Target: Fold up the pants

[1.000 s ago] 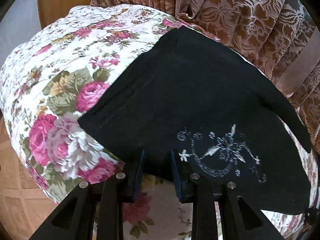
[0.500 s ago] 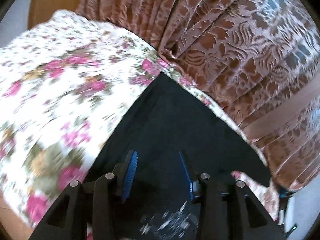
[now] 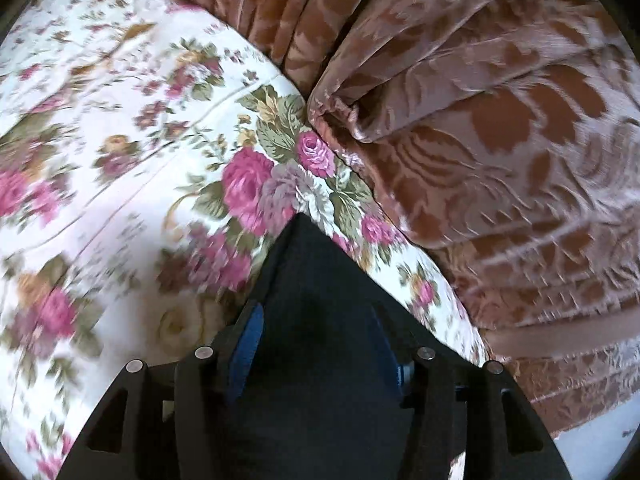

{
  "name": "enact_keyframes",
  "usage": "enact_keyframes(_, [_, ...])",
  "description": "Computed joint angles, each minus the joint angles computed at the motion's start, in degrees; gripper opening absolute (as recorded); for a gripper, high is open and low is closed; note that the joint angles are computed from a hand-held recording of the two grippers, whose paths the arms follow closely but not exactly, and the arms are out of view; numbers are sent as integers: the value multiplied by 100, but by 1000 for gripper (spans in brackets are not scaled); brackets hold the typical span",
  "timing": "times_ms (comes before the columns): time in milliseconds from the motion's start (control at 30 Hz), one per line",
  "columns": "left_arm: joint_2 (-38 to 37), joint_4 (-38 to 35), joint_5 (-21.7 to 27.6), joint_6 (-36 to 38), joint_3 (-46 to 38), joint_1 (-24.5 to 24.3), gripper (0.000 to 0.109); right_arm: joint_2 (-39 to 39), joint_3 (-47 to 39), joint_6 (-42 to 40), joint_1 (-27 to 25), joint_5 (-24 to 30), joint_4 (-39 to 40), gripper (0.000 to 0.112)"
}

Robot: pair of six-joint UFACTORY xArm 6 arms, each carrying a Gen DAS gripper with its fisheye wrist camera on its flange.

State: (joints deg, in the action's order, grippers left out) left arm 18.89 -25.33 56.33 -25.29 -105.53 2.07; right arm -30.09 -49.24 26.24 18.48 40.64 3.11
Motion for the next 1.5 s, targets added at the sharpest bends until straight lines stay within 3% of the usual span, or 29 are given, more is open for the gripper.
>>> enact_keyframes(267, [1746, 780, 1068, -206, -2392, -157, 49, 426, -122, 110, -184, 66, 244, 55])
enact_keyframes(333, [1830, 945, 1034, -213, -2508, -235, 14, 394, -57, 111, -290, 56, 378, 55])
enact_keyframes(433, [1481, 1142, 589, -112, -2000, -382, 5, 388, -22, 90, -370, 58, 495, 55])
enact_keyframes(567, [506, 1217, -155, 284, -919, -598, 4, 392, -58, 147, -352, 138, 359, 55])
enact_keyframes(733, [-1078, 721, -996, 1163, 646, -865, 4, 321, -103, 155, -418, 164, 475, 55])
enact_keyframes(1000, [-3378, 201, -1877, 1957, 2922, -1464, 3, 572, -445, -897, -444, -56, 1953, 52])
enact_keyframes(1267, [-4639, 334, -2055, 1874, 4365, -1963, 3, 1927, -2082, -1793, -447, 29, 3345, 44])
enact_keyframes(1400, [-4909, 45, -2220, 2156, 4752, -2085, 3, 2925, -3356, -1573, -519, 287, 3581, 42])
enact_keyframes(1500, [-5079, 3, -2272, 2298, 4930, -2136, 3, 3627, -4288, -1184, -512, 536, 3285, 42])
